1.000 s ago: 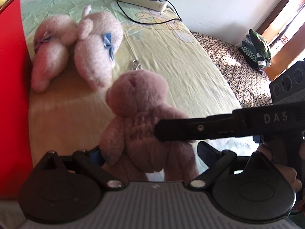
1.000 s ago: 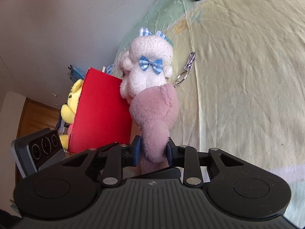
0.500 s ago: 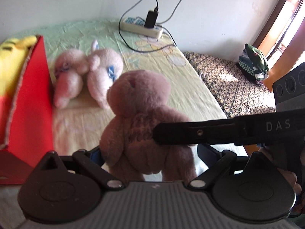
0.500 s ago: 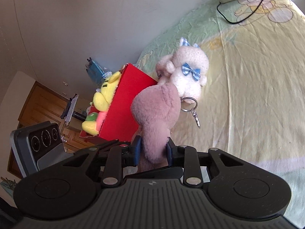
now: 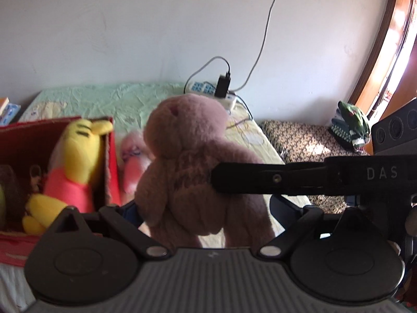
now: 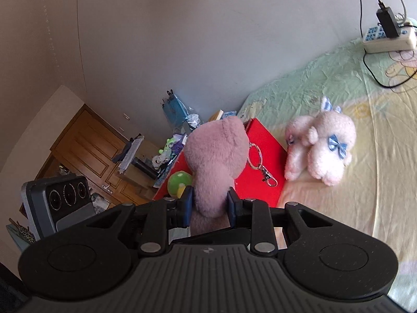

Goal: Organize objects
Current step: 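Lift the brown teddy with the right tool and carry it over the box, then lower the brown teddy into the red box beside the tiger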

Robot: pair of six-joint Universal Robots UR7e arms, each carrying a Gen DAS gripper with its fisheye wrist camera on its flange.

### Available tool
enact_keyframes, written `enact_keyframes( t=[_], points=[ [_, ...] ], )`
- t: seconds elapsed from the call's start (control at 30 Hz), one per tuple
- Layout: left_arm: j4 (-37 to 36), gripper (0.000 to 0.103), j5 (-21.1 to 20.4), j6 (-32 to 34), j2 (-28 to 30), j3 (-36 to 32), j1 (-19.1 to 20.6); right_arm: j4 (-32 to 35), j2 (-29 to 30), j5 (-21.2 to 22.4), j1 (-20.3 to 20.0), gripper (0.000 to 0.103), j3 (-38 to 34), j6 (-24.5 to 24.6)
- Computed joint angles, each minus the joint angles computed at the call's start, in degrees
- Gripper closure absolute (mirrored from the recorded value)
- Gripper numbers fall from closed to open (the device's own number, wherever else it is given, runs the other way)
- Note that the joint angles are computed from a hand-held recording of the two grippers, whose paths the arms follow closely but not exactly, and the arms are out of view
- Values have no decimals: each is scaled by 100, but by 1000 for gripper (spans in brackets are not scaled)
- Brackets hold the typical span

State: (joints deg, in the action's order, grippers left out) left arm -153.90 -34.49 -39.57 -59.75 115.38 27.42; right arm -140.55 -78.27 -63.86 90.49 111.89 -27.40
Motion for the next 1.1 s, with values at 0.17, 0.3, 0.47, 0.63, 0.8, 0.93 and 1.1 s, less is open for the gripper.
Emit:
enact_keyframes(
  t=[0.17,0.3,0.47,0.63,0.8,0.93,1.1],
  points=[
    [-456,8,215,758,-396,193,-66,-817,167,110,346,74,102,223],
    [-584,8,172,1329,-867,331,-57,-1719,389,12,726,74,231,592],
    [-745,8,258,2158,-1483,564,-36,-2853,875,-224,1239,74,270,975],
    [-722,8,153,2882,-2010,609,119,-3804,1486,-501,1669,74,111,1392],
    [-685,8,-162,3434,-2359,604,394,-4662,1987,-801,1929,74,4,1808],
    [-538,8,-640,3538,-2576,644,787,-5111,2372,-1212,2047,74,-93,2105],
    [-430,8,-955,3361,-2726,844,1138,-5205,2644,-1711,2086,74,-113,2368]
  ],
)
